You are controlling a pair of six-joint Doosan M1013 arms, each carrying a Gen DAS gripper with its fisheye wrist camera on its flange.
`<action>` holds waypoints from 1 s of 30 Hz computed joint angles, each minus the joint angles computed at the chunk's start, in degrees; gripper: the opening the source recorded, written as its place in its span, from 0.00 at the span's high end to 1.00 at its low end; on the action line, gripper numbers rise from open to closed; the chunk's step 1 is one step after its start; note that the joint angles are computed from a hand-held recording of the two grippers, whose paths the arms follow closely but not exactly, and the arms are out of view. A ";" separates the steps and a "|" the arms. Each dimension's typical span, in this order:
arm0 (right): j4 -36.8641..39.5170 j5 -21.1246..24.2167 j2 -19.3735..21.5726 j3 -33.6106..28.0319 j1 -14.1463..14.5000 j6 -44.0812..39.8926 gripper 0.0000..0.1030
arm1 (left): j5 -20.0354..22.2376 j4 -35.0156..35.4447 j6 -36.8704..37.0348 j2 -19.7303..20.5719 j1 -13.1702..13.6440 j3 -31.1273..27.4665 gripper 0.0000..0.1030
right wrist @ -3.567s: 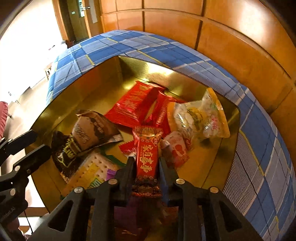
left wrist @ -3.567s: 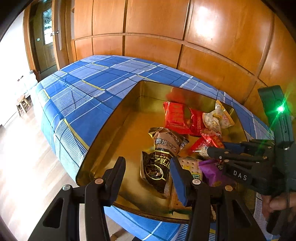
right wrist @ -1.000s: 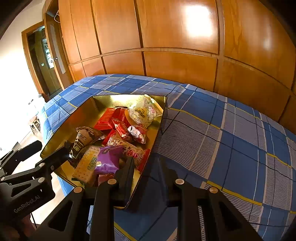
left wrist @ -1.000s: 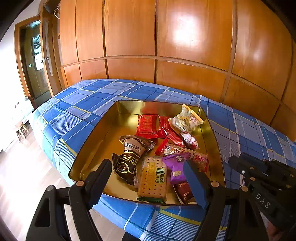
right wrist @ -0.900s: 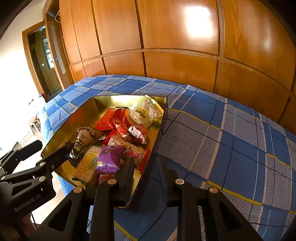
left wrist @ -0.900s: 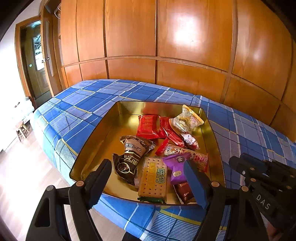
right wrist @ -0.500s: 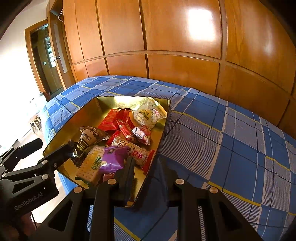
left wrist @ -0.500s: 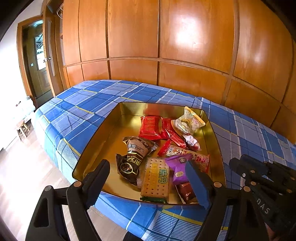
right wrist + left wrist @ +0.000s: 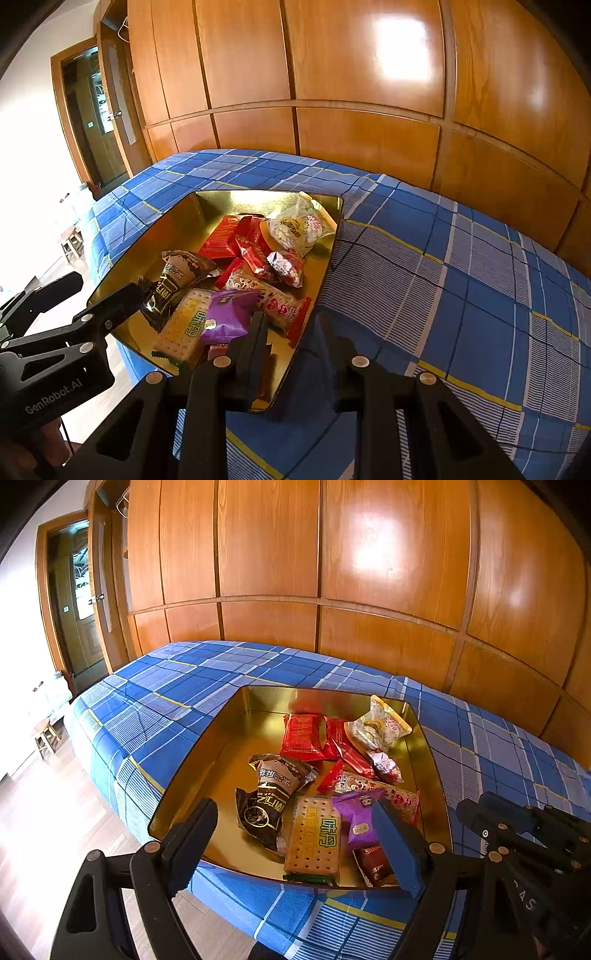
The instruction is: Organize snacks
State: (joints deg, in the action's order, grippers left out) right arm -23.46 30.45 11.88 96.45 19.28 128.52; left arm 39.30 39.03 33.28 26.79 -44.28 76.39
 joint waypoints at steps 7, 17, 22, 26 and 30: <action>-0.03 0.09 0.02 -0.02 0.11 -0.09 0.74 | 0.11 -0.25 0.15 -0.03 0.06 -0.03 0.16; -0.45 0.08 -0.04 -0.01 0.04 -0.09 0.74 | 0.04 0.15 -0.31 -0.13 -0.01 -0.01 0.15; -0.68 0.09 -0.10 0.02 0.03 -0.02 0.74 | 0.12 0.20 -0.29 -0.11 -0.05 -0.08 0.14; -0.87 -0.06 -0.20 0.17 -0.04 0.29 0.74 | -1.01 1.42 -1.17 -0.31 -0.17 0.40 0.15; -1.61 -0.35 -0.46 0.44 -0.30 1.10 0.74 | -2.40 2.47 -1.47 -0.47 -0.25 0.76 0.15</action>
State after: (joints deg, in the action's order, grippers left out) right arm -25.07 30.11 11.43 96.89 18.97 129.63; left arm 36.90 41.50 31.81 26.32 -44.53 77.15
